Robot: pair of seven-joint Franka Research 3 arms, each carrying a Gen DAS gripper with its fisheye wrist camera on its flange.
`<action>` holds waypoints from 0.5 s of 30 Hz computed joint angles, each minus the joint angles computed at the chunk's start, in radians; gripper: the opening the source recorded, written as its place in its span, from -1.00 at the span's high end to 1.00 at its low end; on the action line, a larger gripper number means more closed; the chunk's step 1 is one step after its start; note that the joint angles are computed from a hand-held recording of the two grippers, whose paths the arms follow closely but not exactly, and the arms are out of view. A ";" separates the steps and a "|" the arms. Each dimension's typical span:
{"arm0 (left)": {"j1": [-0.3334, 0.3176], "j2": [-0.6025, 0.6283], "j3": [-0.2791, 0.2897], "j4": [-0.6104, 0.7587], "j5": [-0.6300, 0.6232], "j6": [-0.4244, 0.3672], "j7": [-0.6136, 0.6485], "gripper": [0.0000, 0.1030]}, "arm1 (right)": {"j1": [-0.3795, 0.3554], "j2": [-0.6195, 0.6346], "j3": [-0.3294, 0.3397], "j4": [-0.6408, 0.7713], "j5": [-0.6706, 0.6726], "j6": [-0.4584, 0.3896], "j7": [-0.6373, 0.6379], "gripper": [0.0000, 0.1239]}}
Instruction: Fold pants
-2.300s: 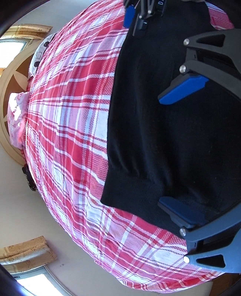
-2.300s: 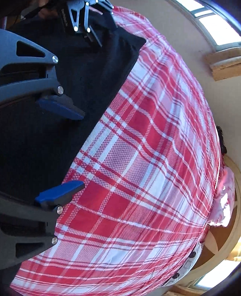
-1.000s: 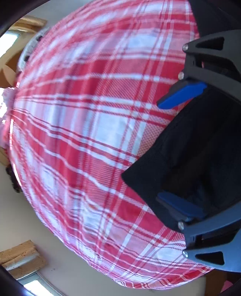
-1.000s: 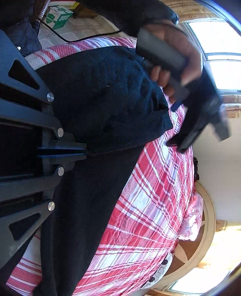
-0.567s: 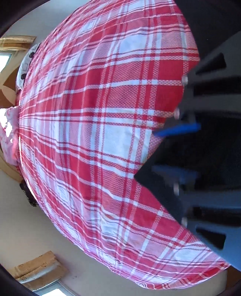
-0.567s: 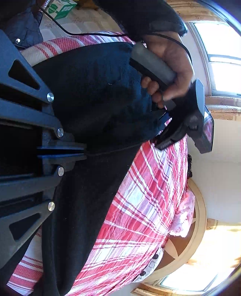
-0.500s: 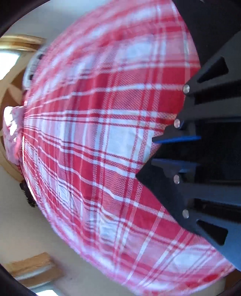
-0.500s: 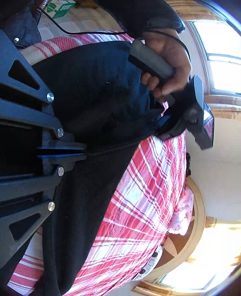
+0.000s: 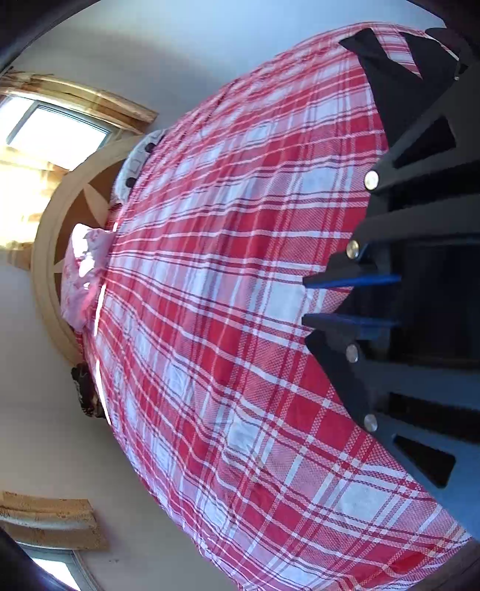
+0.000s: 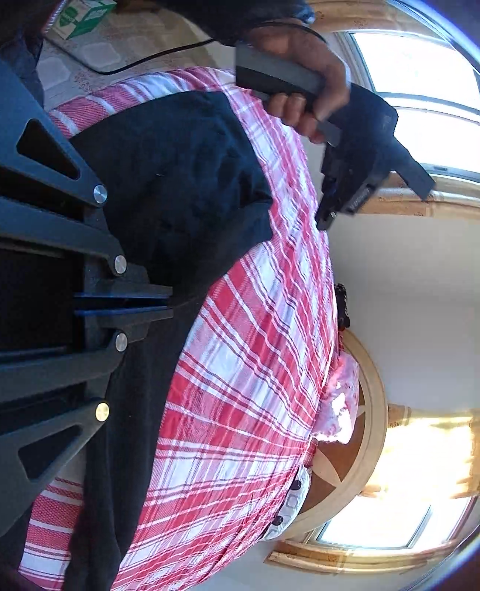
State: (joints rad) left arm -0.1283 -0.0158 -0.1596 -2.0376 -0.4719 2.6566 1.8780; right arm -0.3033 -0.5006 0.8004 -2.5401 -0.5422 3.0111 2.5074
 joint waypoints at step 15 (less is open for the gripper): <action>-0.049 0.140 -0.033 0.085 0.686 -0.196 -0.510 -0.28 | 0.012 0.007 0.119 0.001 -0.277 -0.136 0.086 0.94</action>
